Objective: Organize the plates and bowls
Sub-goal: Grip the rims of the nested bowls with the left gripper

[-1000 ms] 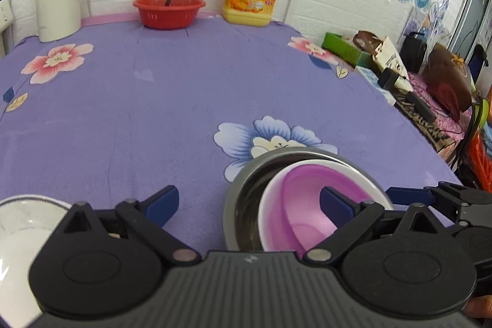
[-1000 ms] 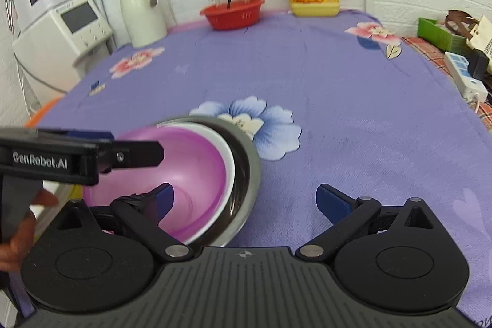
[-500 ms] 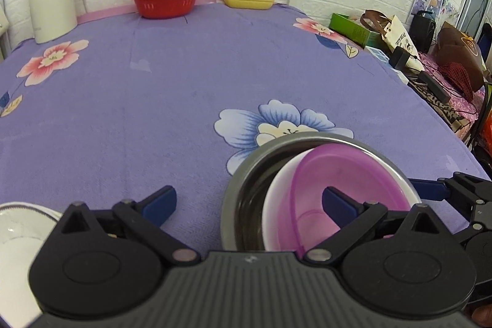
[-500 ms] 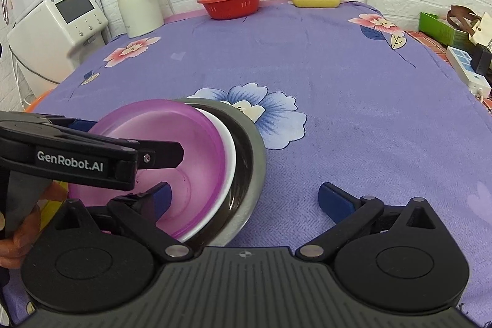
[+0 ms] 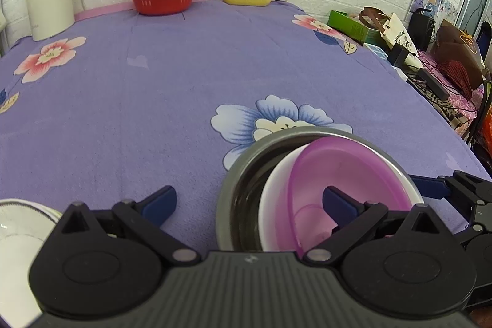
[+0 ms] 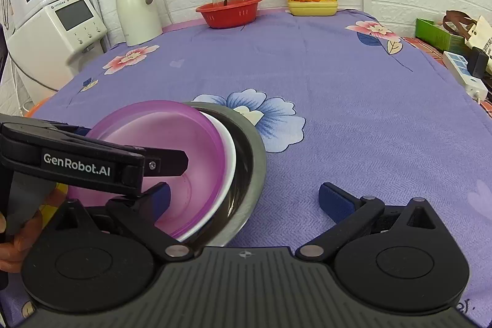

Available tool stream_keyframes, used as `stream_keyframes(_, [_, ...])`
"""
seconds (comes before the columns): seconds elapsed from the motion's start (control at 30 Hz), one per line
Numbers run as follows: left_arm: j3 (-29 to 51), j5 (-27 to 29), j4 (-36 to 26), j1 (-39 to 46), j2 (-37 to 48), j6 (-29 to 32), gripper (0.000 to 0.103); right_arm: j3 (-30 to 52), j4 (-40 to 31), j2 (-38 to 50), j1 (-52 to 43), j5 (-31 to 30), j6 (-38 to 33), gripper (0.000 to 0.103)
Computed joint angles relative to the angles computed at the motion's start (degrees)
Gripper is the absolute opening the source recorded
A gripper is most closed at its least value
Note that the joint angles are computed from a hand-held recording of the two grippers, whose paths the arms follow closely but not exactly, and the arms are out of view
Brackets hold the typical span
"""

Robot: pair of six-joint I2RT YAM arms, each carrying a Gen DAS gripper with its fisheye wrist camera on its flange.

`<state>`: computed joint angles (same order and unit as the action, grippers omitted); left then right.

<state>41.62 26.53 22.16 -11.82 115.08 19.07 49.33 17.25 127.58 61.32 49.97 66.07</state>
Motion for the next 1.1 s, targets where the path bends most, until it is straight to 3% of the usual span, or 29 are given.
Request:
stream_keyframes(0.53, [-0.17,1.80,1.15,0.64,0.89,-0.09,0.099,3.56,-4.05,1.42,0.99,2.39,5.63,0.103])
stream_keyframes(0.6, [-0.54,4.07,1.95,1.37,1.37,0.73,0.094,4.61,-4.73,2.12,1.39,3.25,6.40,0.103])
stream_keyframes(0.73, [-1.18,9.21,-1.23,1.84,0.24,1.05,0.068,5.57,-2.47,3.34,2.90,4.93,6.99,0.103])
stream_keyframes(0.77, [-1.47,8.90,-1.68,1.60,-0.42,0.13,0.066,5.15,-0.36,3.02,2.83,3.95,5.87,0.103])
stream_keyframes(0.83, [-1.44,10.23,-3.09,2.46,-1.24,-0.21,0.065,7.98,-6.39,2.36,2.61,3.16,7.84,0.103])
stream_keyframes(0.97, [-3.47,13.48,-4.42,6.54,-5.70,0.92,0.063,10.89,-10.68,1.16,3.52,3.80,7.11,0.103])
stream_keyframes(1.1, [-4.51,16.19,-6.54,13.69,-10.88,3.29,0.061,15.10,-9.16,1.05,3.97,4.90,-0.47,0.103])
